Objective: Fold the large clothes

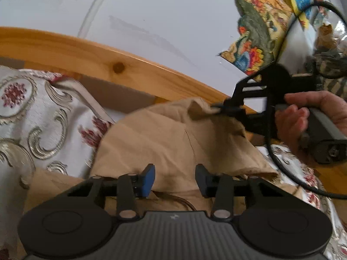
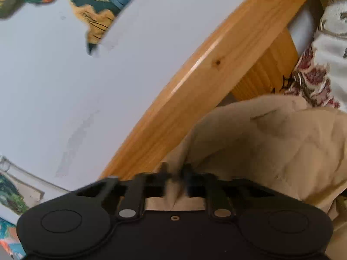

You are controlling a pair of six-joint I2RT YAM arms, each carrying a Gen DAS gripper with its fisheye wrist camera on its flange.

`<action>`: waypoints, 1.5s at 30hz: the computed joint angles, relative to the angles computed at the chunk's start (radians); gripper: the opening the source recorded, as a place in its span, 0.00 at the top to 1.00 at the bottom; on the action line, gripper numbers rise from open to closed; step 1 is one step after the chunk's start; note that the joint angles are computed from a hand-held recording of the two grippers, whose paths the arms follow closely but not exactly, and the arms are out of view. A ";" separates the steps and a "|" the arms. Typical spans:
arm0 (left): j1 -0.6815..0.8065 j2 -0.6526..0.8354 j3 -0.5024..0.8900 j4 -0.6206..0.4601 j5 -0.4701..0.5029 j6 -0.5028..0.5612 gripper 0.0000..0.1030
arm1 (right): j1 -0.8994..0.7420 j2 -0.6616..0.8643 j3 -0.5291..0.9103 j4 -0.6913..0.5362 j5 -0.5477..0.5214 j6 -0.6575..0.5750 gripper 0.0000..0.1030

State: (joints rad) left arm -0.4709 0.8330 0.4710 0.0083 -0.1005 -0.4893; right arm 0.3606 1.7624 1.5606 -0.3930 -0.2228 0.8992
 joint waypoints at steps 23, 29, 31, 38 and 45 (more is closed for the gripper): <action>0.301 -0.676 -0.129 -0.708 0.574 -0.030 0.23 | -0.265 -1.175 -0.955 -0.222 -0.469 -0.571 0.98; 0.355 -0.659 -0.135 -0.631 0.578 -0.126 0.13 | -0.114 -1.321 -1.077 -0.385 -0.195 -0.515 0.89; 0.280 -0.613 -0.123 -0.620 0.457 -0.165 0.17 | -0.104 -1.370 -1.081 -0.427 -0.152 -0.508 0.85; 0.286 -0.501 -0.112 -0.577 0.426 -0.222 0.56 | -0.398 -1.407 -1.001 -0.428 -0.253 -0.565 0.40; 0.261 -0.310 -0.019 -0.531 0.297 -0.306 0.99 | -0.274 -1.240 -1.011 -0.072 0.013 -0.428 0.26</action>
